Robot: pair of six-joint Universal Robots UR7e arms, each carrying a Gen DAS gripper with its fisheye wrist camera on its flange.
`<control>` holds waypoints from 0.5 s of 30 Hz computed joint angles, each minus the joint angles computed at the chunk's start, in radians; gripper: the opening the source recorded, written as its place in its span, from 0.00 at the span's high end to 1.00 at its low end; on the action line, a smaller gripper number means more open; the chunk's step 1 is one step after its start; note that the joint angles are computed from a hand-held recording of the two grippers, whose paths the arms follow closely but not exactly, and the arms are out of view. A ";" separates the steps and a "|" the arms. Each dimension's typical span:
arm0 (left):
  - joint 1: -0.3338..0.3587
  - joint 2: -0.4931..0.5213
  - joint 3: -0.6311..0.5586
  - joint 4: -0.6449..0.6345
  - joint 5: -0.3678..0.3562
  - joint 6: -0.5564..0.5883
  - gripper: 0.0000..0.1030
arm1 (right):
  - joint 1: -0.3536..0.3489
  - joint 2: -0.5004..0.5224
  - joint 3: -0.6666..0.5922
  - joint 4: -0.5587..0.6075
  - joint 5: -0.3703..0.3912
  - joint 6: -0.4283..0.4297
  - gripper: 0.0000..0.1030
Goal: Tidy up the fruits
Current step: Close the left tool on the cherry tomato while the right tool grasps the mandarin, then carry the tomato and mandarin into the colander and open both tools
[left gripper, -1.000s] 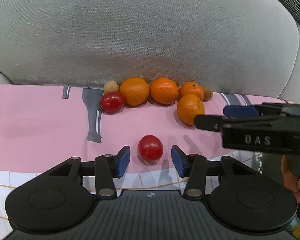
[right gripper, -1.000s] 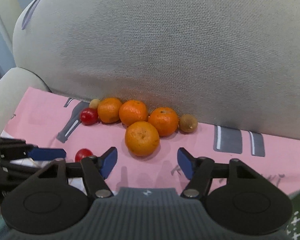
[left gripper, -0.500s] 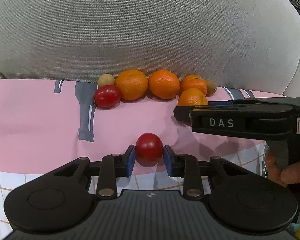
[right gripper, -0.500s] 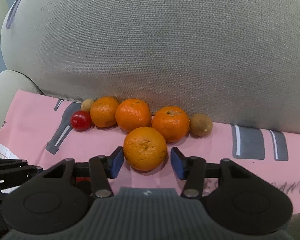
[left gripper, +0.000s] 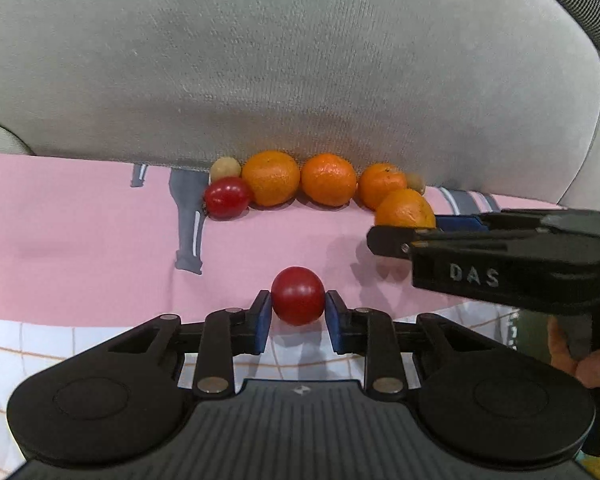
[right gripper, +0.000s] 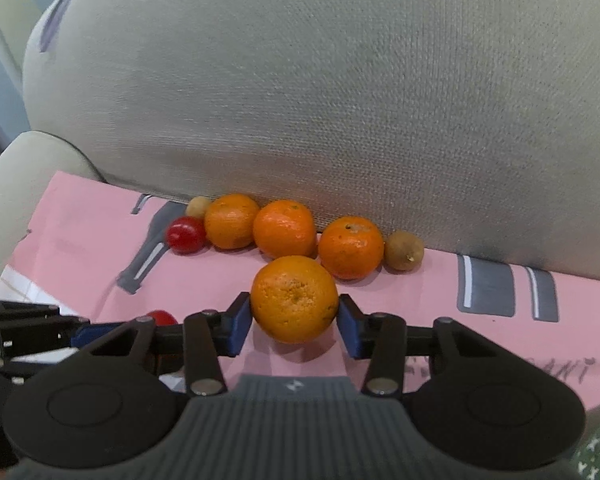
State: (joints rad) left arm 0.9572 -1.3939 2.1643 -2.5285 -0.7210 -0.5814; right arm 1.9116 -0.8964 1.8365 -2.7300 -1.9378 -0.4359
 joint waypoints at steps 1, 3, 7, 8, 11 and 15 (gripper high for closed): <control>-0.011 -0.007 0.006 0.003 0.002 -0.013 0.69 | 0.003 -0.014 0.008 0.003 0.003 -0.004 0.58; -0.037 -0.024 0.016 0.014 0.007 -0.037 0.69 | 0.010 -0.047 0.029 0.004 0.008 -0.015 0.58; -0.100 -0.047 0.029 0.051 0.026 -0.081 0.69 | 0.019 -0.124 0.076 0.008 0.026 -0.034 0.58; -0.117 -0.049 0.032 0.054 0.029 -0.090 0.69 | 0.021 -0.146 0.088 0.011 0.030 -0.039 0.58; -0.160 -0.057 0.038 0.055 0.030 -0.100 0.69 | 0.024 -0.217 0.120 0.024 0.045 -0.052 0.58; -0.217 -0.052 0.044 0.049 0.028 -0.102 0.69 | 0.025 -0.311 0.160 0.047 0.056 -0.062 0.58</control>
State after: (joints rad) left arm 0.7402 -1.4457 2.2081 -2.4791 -0.6928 -0.6838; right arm 1.9365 -1.2076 1.9967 -2.6827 -1.8816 -0.4979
